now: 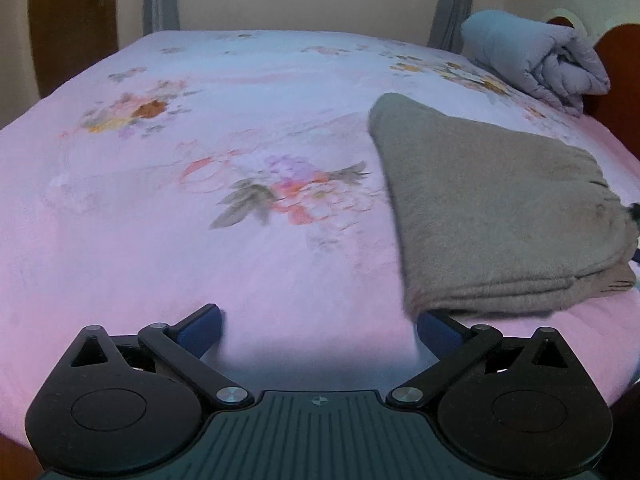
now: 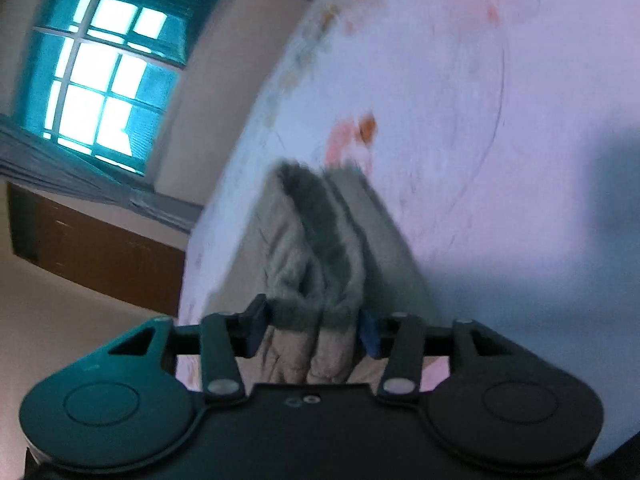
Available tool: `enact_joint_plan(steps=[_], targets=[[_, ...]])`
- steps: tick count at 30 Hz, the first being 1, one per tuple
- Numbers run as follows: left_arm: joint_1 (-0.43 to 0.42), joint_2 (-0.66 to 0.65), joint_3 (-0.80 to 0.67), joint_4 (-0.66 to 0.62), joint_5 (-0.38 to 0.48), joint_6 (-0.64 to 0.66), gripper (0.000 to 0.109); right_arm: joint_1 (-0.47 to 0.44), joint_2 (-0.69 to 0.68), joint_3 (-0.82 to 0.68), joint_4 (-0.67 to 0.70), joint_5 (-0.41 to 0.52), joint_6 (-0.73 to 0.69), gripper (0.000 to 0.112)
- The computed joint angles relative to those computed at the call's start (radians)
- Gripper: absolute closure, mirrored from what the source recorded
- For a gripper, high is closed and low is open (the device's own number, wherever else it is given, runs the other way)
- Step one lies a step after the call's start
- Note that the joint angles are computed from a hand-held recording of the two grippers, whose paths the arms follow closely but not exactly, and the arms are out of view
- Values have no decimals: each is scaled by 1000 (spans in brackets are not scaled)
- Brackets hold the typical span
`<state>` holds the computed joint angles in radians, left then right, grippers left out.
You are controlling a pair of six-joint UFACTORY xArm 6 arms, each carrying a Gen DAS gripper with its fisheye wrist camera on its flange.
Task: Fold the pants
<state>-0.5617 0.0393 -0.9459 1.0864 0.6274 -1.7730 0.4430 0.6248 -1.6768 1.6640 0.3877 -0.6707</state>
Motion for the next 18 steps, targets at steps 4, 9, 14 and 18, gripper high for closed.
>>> enact_joint_plan(steps=[4,9,14,18], targets=[[21,-118,131,88,17,-203,6,-61,-56,66,66,8,-101,57],[118,-96,99,389,-184,-444,6,-92,-17,27,-67,80,-32,51],[225,141,-161,609,-453,-645,6,-83,74,-89,-175,147,51,44],[253,278,-280,517,-524,-580,6,-99,111,-139,-186,222,57,42]])
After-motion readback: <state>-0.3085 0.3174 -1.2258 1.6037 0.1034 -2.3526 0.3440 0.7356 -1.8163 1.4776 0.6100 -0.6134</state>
